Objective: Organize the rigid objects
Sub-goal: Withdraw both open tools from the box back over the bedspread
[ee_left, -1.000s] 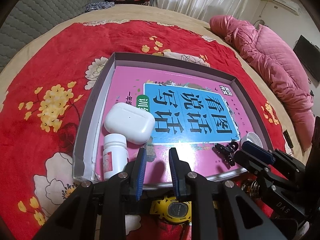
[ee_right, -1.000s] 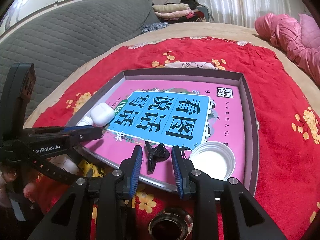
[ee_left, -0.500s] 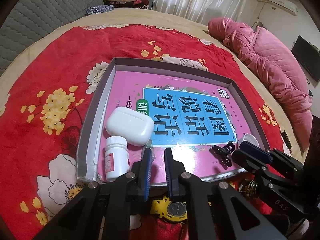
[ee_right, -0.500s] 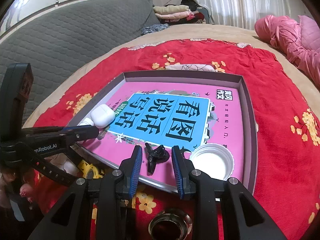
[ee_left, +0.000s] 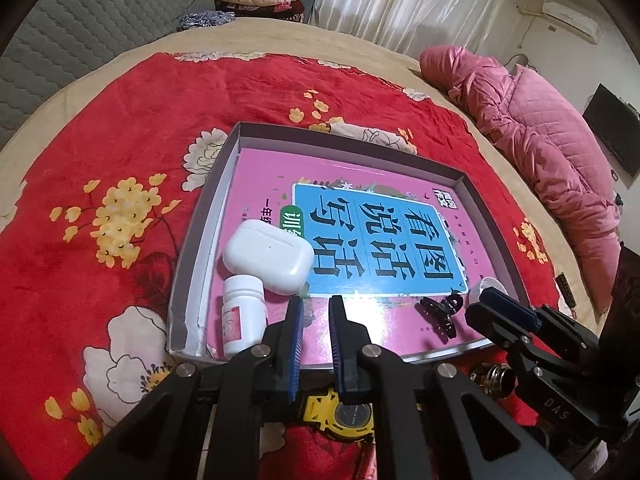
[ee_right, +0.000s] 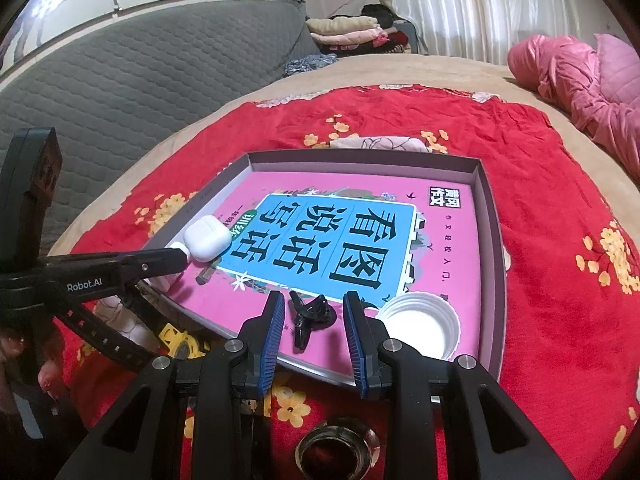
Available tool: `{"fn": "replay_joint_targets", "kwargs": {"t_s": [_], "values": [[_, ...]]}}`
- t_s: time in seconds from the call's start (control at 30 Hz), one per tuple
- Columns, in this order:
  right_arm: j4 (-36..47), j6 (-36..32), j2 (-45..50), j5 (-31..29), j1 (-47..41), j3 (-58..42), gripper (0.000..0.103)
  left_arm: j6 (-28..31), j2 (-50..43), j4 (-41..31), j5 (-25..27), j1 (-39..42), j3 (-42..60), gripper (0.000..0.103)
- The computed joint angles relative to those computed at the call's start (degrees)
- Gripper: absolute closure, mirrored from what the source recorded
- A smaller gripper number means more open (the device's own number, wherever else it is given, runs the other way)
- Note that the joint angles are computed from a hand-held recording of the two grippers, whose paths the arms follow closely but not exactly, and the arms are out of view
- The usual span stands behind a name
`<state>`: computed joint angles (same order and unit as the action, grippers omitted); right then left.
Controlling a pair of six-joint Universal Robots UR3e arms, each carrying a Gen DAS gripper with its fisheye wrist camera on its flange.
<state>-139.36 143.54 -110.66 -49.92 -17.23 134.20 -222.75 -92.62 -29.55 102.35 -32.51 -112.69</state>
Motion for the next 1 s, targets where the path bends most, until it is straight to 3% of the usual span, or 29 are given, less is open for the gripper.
{"fn": "replay_joint_targets", "kwargs": {"t_s": [0.47,0.63,0.83,1.0], "values": [[0.79,-0.58,-2.77,1.13,-2.0,1.0,0.071,-0.72,1.14,-1.99,1.28,-0.8,0.32,0.089],[1.45,-0.54,-3.37,1.38,-3.21,1.17,0.064,-0.84,1.81,-1.95,1.75,-1.1,-0.17,0.073],[1.72,-0.29,-3.8,1.68,-4.07,1.48,0.064,-0.84,2.02,-2.4,1.85,-1.31,0.0,0.071],[1.67,-0.35,-3.57,1.53,-3.96,1.44,0.064,-0.96,2.24,-2.49,1.61,-1.3,-0.21,0.057]]}}
